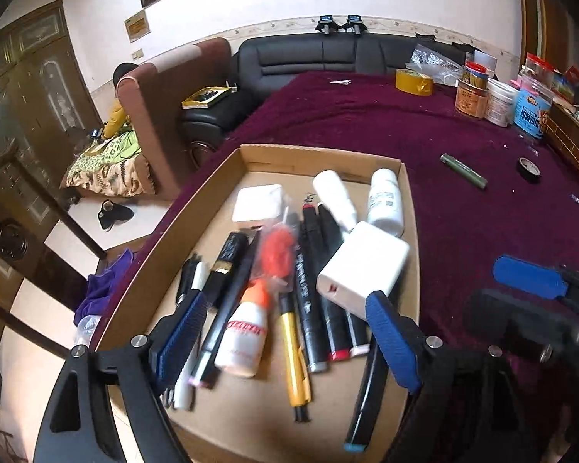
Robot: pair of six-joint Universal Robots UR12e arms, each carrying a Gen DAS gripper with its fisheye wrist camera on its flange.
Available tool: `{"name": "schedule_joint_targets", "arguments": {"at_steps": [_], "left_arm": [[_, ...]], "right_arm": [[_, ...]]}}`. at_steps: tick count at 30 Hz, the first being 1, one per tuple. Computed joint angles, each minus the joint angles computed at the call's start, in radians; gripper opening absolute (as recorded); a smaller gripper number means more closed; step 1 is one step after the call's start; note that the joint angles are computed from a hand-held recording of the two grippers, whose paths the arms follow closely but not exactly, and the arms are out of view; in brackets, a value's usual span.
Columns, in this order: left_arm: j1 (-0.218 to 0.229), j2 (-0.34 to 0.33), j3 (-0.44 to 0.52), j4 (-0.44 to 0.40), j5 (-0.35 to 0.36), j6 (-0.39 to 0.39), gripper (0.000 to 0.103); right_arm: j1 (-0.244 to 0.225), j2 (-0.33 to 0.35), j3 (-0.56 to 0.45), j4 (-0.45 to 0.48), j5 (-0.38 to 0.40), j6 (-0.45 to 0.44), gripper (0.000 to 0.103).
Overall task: Organize rigid objects
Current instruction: 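Grasp the green cylinder with the left tool while the right tool grasps the black tape roll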
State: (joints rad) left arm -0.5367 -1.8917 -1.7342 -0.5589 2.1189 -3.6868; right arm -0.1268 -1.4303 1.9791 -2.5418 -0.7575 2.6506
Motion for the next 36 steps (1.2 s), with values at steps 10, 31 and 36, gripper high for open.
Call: {"name": "schedule_joint_targets", "arguments": {"at_steps": [10, 31, 36], "left_arm": [[-0.001, 0.023, -0.036, -0.014, 0.039, -0.023, 0.09], [0.037, -0.058, 0.134, 0.089, -0.405, 0.092, 0.09], [0.04, -0.116, 0.228, 0.01, -0.456, 0.088, 0.09]], "right_arm": [[0.037, -0.008, 0.007, -0.005, -0.048, -0.029, 0.075], [-0.1, 0.21, -0.332, -0.165, -0.315, 0.42, 0.074], [-0.128, 0.288, -0.367, -0.223, -0.425, 0.582, 0.073]]}}
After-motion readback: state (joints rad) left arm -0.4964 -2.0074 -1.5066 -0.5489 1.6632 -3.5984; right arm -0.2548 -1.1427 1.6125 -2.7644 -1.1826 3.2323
